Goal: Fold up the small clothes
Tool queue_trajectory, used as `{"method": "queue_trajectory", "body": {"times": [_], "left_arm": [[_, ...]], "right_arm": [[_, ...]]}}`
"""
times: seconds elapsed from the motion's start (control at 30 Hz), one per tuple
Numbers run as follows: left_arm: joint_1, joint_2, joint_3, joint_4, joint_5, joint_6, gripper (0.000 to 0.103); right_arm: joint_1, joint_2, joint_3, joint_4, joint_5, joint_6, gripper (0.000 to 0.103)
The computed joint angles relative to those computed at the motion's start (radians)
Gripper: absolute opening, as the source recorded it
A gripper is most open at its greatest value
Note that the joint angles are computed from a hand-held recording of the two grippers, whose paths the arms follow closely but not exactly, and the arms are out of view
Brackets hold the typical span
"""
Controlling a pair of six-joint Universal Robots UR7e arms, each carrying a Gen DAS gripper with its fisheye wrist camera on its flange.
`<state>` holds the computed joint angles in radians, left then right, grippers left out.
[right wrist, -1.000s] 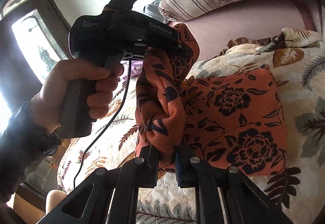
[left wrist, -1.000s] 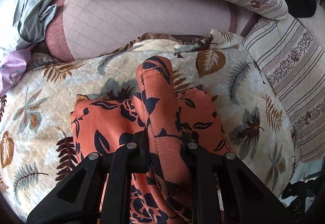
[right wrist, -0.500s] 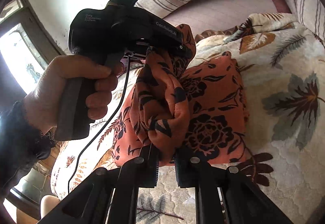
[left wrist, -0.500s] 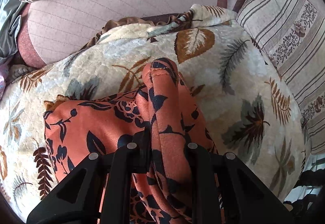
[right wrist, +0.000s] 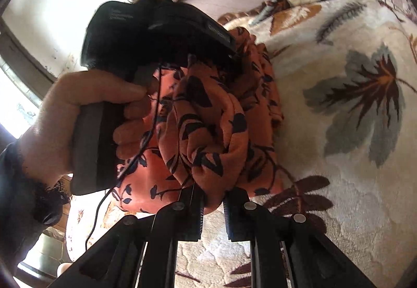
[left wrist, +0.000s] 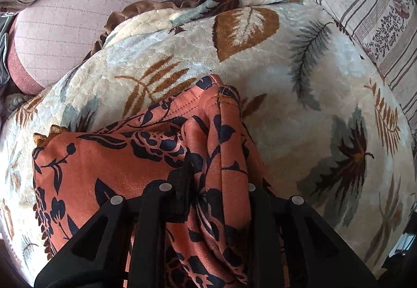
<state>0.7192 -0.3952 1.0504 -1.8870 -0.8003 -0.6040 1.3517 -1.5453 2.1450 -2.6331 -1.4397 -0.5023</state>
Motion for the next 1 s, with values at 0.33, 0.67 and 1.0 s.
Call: {"method": "queue_trajectory", "body": {"times": [0.33, 0.67, 1.0], "left_arm": [[0.051, -0.163, 0.174, -0.279, -0.291, -0.008, 0.024], [-0.006, -0.263, 0.257, -0.398, -0.281, 0.029, 0.024], [-0.06, -0.551, 0.759, -0.564, -0.128, -0.018, 0.024]], "right_arm": [[-0.03, 0.016, 0.007, -0.009, 0.001, 0.03, 0.011], [0.007, 0.026, 0.018, -0.054, -0.075, 0.063, 0.015], [0.136, -0.011, -0.054, -0.1, -0.174, 0.018, 0.04]]}}
